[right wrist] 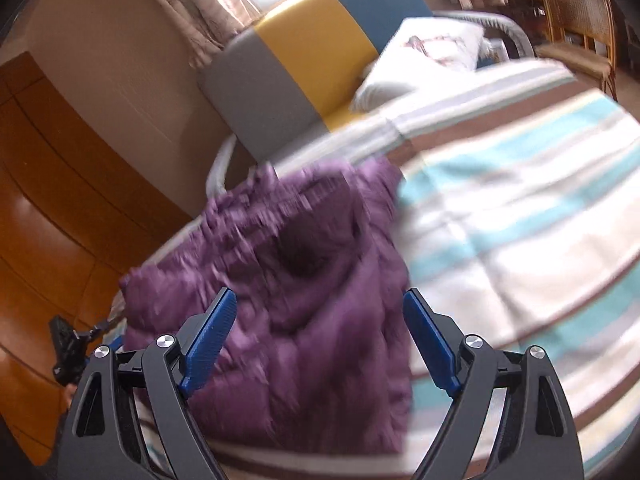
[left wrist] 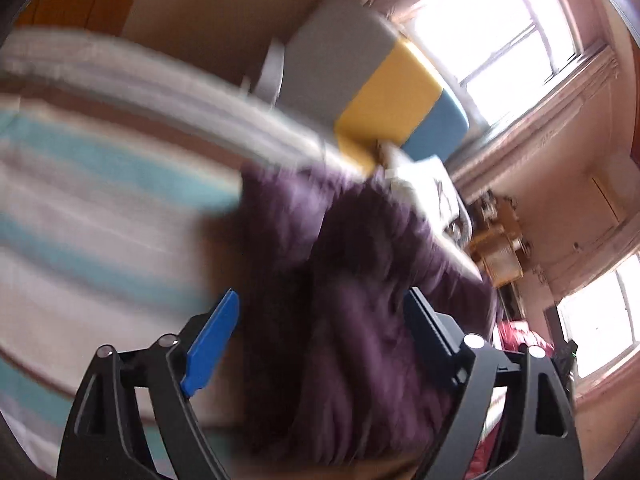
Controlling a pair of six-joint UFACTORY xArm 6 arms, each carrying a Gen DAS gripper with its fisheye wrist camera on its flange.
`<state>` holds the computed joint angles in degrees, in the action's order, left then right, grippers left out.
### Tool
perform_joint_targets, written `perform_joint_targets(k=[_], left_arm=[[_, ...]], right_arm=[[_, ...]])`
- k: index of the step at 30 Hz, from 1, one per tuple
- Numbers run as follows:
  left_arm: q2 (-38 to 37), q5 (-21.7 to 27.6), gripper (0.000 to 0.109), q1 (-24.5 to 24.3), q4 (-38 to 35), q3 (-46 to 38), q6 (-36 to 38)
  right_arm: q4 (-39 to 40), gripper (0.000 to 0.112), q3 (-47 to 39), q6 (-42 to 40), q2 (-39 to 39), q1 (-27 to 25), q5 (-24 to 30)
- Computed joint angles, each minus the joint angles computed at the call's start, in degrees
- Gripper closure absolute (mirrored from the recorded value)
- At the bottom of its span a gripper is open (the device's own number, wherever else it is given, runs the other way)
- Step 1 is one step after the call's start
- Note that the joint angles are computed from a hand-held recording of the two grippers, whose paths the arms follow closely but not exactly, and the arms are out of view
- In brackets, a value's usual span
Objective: Fold large clothes
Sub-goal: 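Lift the hem with both grippers and fold it over the jacket body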
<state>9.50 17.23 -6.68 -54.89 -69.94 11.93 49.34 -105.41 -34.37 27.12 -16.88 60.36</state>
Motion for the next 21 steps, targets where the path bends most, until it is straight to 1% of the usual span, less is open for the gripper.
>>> perform_joint_targets(k=[1,2,4,6,7,8,9,14,17,21], left_arm=[[-0.28,1.81,0.05,-0.17,-2.1,1.3,1.99],[-0.47,2.66,0.059,-0.38,-3.16,2.24,3.13],[-0.65,4.24,0.09,-1.31,-7.23,4.07,7.16],[-1.15,3.23,0.102,-2.24,-11.46,5.3,9.99],[-1.76,2.41,0.105,-2.73,-12.94,5.98,10.8],[-2.62,1.55,0.106,-3.2,-13.56,6.75,11.38],[-3.28,1.3,0.106,-3.44,-13.83,7.21,11.74],[-9.13,0.5,0.107,-4.07,-14.47,11.93,13.44],[-15.38,1.42,0.107,-3.85,-14.38,18.02,13.92],[-22.14,2.35,0.106,-5.43,-9.33,25.13,9.04]], right_arm=[[-0.61,0.028,3.04,-0.23,-1.2,-0.44,0.18],[-0.91,0.028,4.71,-0.27,-1.68,-0.71,0.59],[-1.3,0.041,8.28,-1.21,-2.71,-1.05,2.43],[-0.66,0.078,10.66,-2.28,-3.46,-1.12,4.08],[0.21,0.085,12.11,-2.81,-4.39,-1.16,3.87],[1.26,0.098,12.89,-3.59,-5.1,-1.35,4.16],[2.36,0.103,13.9,-4.81,-6.33,-1.58,4.58],[1.77,0.104,18.29,-10.45,-12.54,-2.36,6.59],[0.27,0.104,23.19,-13.72,-17.8,-3.84,8.28],[-2.9,0.104,27.69,-15.33,-22.47,-6.1,10.22]])
